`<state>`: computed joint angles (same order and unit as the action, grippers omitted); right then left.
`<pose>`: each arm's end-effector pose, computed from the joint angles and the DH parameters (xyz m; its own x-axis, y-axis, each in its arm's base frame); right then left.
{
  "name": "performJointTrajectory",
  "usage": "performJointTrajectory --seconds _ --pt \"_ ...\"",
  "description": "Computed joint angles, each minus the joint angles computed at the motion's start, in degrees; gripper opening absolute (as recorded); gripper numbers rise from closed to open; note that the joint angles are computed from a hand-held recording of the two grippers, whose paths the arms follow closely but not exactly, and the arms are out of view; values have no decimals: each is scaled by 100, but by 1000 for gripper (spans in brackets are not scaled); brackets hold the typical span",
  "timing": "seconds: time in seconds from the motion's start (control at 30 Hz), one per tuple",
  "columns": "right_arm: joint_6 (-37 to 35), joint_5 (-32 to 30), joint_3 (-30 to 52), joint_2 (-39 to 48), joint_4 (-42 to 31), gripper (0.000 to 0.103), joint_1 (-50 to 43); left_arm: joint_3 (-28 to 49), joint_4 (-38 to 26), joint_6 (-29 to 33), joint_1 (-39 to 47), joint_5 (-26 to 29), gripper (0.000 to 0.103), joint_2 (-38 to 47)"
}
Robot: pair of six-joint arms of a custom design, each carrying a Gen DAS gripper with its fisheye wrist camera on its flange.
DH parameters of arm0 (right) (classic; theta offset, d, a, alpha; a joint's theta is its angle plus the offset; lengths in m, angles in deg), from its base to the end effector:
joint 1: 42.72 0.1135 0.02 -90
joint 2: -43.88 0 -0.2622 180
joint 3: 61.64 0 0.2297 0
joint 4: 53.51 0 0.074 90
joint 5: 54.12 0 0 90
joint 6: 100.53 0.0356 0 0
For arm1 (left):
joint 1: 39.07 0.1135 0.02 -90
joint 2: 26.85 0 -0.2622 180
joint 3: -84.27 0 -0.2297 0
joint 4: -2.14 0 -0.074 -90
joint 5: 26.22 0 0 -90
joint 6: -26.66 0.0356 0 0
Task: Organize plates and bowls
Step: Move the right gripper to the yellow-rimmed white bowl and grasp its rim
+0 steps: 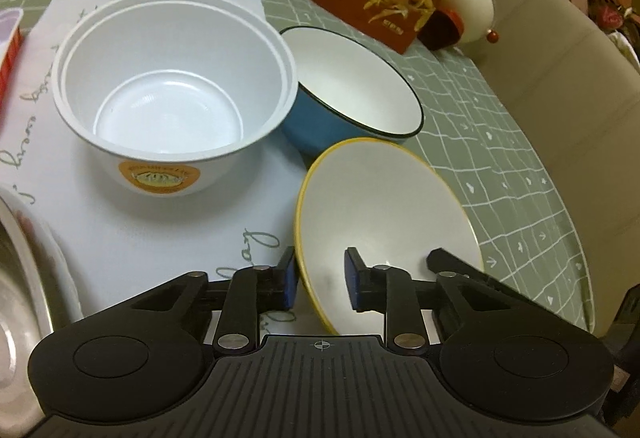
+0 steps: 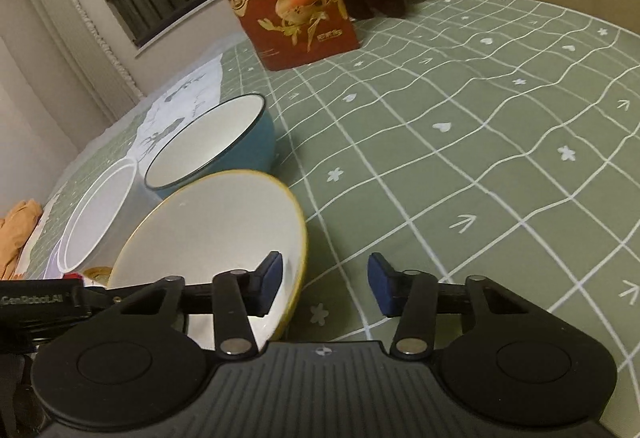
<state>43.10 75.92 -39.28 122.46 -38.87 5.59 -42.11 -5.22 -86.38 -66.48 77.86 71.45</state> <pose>0.1312 0.1129 0.1124 -0.4644 0.4055 -0.7874 0.2062 0.9141 0.3491 0.2516 -0.1402 0.1259 -0.8708 0.0240 -0.4910 0.2592 0.8710 -0.4172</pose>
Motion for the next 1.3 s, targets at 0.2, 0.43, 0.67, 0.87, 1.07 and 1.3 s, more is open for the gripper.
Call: performJointTrajectory --seconds 0.2,0.43,0.67,0.87,1.07,1.3 --pt "164 293 429 168 -469 33 628 -284 -172 272 327 422 22 -395" --pt "602 622 1007 423 -1268 34 1388 -814 -789 717 841 529 22 -1417" --pt "907 544 1454 1013 -1406 34 1979 -1183 -1581 1243 1411 527 22 -2406" --pt "1119 696 1767 1308 -1759 34 2465 -1366 -1846 1481 1635 552 22 -2719" --pt "1265 678 1768 1237 -1931 34 2514 -1414 -1903 1456 1509 471 22 -2878" --pt "1440 727 1769 1133 -2161 34 2627 -1393 -2002 1414 1282 275 23 -2949"
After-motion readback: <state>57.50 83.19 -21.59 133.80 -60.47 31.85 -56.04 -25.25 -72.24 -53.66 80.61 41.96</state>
